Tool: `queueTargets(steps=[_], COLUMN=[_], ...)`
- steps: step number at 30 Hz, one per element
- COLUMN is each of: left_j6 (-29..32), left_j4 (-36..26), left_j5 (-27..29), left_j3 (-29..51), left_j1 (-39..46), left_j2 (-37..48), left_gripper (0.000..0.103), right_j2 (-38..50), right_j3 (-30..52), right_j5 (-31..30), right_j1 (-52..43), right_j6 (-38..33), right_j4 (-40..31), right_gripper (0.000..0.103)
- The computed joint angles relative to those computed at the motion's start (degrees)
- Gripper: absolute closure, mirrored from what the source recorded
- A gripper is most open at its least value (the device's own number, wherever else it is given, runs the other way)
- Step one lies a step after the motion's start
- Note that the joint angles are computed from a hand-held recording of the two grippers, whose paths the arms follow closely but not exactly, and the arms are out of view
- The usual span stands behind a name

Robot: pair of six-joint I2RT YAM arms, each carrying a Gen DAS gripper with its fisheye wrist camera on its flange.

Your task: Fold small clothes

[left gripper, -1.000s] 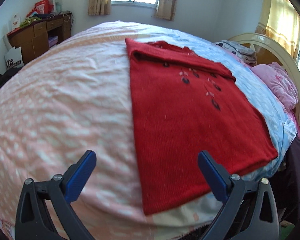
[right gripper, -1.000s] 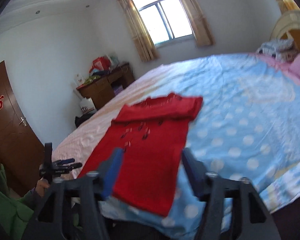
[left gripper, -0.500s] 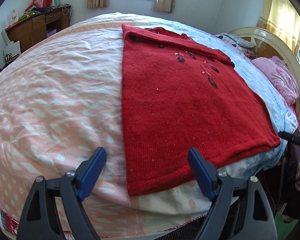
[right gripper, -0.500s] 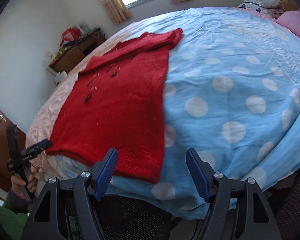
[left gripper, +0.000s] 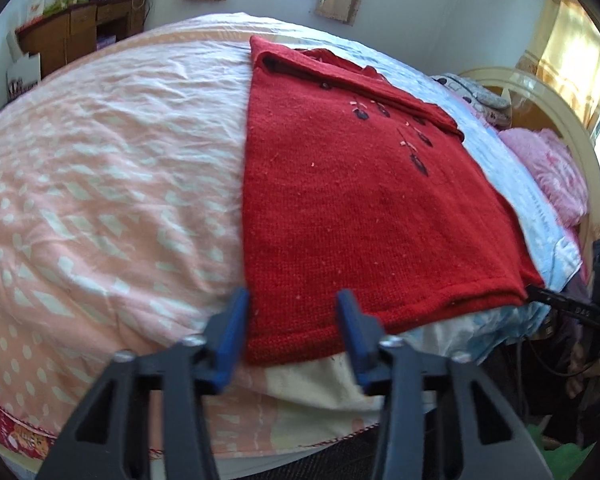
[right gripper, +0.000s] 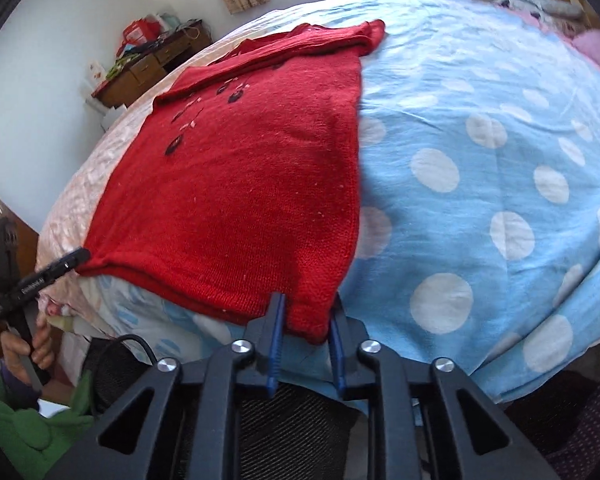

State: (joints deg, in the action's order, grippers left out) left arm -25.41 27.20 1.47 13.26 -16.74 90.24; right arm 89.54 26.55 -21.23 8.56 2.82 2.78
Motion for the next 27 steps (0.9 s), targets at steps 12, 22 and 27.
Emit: queueTargets(steps=[12,22,27], left_j6=[-0.94,-0.15,0.16], left_j4=[1.51,-1.50,-0.38], left_j5=[4.23,-0.67,-3.00], left_j3=[-1.27,1.79,0.87], left_j1=[2.71,-4.58,-5.00], left_j2=[0.42,1.13,0.77], left_gripper=[0.083,0.034,0.073], right_j2=[0.51,2.93,3.51], right_j3=[0.06,0.54,0.84], right_j5=[-4.45,-7.40,-7.83], right_j1=[-1.65,-3.52,-3.74], right_j6=[1.21,2.32,1.42], right_j4=[0.46,0.71,0.51], right_gripper=[0.093,0.093,0.092])
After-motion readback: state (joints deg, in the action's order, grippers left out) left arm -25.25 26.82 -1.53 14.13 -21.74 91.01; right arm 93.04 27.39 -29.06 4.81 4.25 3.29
